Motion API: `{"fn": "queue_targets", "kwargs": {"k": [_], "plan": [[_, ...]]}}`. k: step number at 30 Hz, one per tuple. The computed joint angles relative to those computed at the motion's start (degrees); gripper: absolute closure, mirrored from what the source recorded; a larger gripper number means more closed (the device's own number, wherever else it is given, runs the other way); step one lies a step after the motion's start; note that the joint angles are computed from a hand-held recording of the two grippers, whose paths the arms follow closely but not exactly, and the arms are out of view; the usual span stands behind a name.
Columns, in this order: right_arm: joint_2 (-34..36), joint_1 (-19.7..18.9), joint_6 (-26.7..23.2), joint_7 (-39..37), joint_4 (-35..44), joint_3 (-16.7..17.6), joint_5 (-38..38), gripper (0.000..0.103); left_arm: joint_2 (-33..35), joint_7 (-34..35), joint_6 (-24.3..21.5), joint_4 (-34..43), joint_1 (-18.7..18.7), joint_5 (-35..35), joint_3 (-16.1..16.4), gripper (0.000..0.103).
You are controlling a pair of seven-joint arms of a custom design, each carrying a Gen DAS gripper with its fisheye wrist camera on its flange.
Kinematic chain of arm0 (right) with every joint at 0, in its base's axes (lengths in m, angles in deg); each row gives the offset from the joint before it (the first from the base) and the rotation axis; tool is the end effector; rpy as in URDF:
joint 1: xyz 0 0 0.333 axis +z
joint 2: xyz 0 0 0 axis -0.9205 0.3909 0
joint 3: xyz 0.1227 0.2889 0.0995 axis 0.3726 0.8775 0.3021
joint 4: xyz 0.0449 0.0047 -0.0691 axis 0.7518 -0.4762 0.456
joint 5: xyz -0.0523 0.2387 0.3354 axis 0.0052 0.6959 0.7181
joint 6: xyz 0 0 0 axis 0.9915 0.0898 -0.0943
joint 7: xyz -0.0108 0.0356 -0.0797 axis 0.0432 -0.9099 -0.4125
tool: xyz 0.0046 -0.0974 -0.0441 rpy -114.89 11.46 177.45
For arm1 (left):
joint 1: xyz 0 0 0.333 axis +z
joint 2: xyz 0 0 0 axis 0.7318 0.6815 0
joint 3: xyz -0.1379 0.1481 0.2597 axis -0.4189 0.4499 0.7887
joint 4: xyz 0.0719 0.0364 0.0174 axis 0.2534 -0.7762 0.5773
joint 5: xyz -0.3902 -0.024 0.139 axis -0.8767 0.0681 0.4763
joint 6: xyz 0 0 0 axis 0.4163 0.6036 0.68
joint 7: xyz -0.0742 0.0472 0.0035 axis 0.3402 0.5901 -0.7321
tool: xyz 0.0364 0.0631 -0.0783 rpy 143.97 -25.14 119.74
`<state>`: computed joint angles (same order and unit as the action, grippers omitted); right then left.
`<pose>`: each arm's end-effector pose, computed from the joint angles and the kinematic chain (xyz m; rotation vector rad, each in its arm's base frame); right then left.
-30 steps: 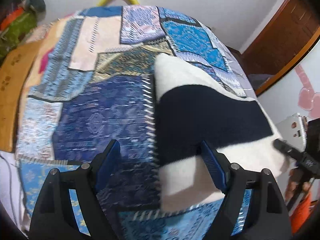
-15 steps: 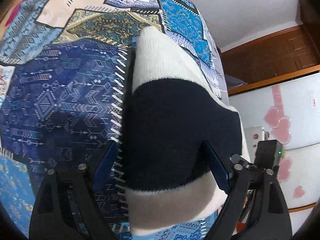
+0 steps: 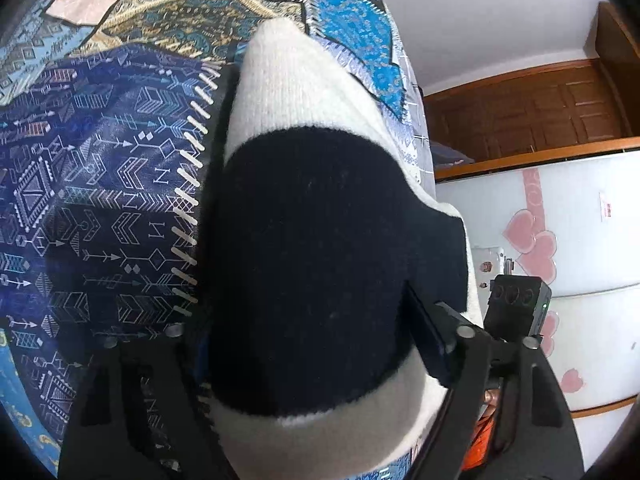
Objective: Fold small clothes
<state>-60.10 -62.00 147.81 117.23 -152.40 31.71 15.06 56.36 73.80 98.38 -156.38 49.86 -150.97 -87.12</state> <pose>0.5941 0.1154 0.3354 -1.7927 1.5078 0.5725 0.6175 -0.1285 0.3046 2.1884 -1.5010 0.9406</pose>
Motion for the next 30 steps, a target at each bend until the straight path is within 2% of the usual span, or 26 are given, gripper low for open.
{"fn": "queue_targets", "kwargs": {"k": [2,6,11,19,24,27,30], "plan": [[-1.04,0.35,1.13,-0.99,-0.53,0.14,-0.25,0.058,-1.44,1.53,0.44,-0.99,0.17,-0.73,-0.22,0.037],[-2.45,1.27,2.76,-3.19,-0.79,0.49,0.18,0.063,-4.65,5.70,1.42,-2.91,-0.39,-3.88,0.05,0.044],[-4.24,2.76,3.95,-6.53,-0.97,0.90,1.44,0.064,-10.08,9.35,3.73,-6.72,-2.30,-6.77,2.00,0.045],[-2.57,5.53,3.70,-7.97,2.42,2.35,3.58,0.064,-18.44,13.29,5.57,-14.01,-4.40,-12.24,7.54,0.045],[0.81,7.34,3.32,-5.18,5.10,3.52,0.78,0.064,-20.98,14.05,4.36,-18.94,-4.50,-14.79,10.71,0.045],[2.85,8.25,3.80,-3.05,6.21,4.11,-2.16,0.064,-19.81,14.26,2.56,-20.19,-3.94,-16.72,11.73,0.045],[3.60,8.38,4.88,-2.00,6.38,4.60,-3.21,0.064,-18.88,17.11,0.43,-21.93,-2.92,-21.58,12.23,0.045]]}}
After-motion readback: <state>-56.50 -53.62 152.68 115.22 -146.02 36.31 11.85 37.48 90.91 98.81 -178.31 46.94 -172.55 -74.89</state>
